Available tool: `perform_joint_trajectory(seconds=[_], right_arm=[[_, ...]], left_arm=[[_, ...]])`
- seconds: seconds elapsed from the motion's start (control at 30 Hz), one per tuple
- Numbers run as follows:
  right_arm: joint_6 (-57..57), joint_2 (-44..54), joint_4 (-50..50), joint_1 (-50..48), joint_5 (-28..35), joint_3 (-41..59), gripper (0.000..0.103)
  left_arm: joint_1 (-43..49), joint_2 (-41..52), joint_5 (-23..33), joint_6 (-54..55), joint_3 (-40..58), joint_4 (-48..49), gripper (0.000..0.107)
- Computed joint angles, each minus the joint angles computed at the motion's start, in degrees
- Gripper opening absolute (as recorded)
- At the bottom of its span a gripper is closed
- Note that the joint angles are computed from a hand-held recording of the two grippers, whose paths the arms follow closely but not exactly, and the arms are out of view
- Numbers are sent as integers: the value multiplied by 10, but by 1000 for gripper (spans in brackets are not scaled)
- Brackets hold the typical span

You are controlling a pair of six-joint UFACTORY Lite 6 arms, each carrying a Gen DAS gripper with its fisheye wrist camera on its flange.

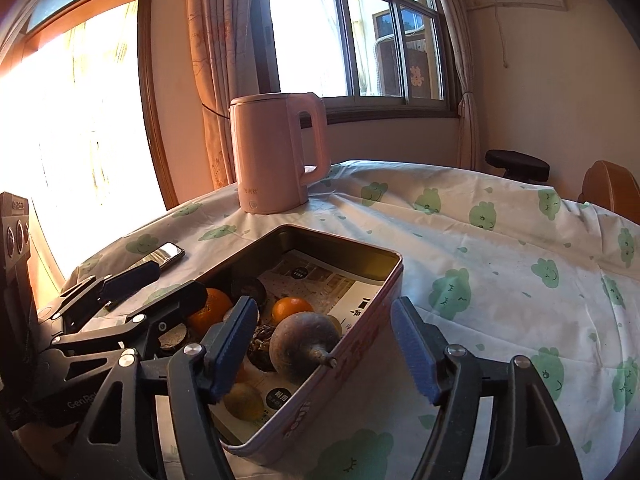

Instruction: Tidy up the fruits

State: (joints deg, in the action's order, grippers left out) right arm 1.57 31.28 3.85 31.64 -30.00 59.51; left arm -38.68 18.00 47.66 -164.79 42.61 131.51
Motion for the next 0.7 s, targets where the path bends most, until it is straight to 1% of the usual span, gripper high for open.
perform_joint_trajectory(seconds=[0.1, 0.17, 0.37, 0.5, 0.7], right_arm=[[-77, -27, 87, 8, -31, -31, 73], [-113, -40, 125, 13, -52, -48, 79], [-193, -58, 206, 30, -121, -82, 81], [-211, -55, 222, 34, -137, -85, 81], [-193, -51, 213, 29, -143, -89, 81]], left_arm=[[-8, -3, 6, 4, 1, -3, 82], [-12, 0, 10, 11, 5, -11, 84], [-12, 17, 20, 11, 22, -11, 85], [-11, 24, 12, 15, 31, -12, 85], [-13, 26, 13, 18, 35, -15, 85]])
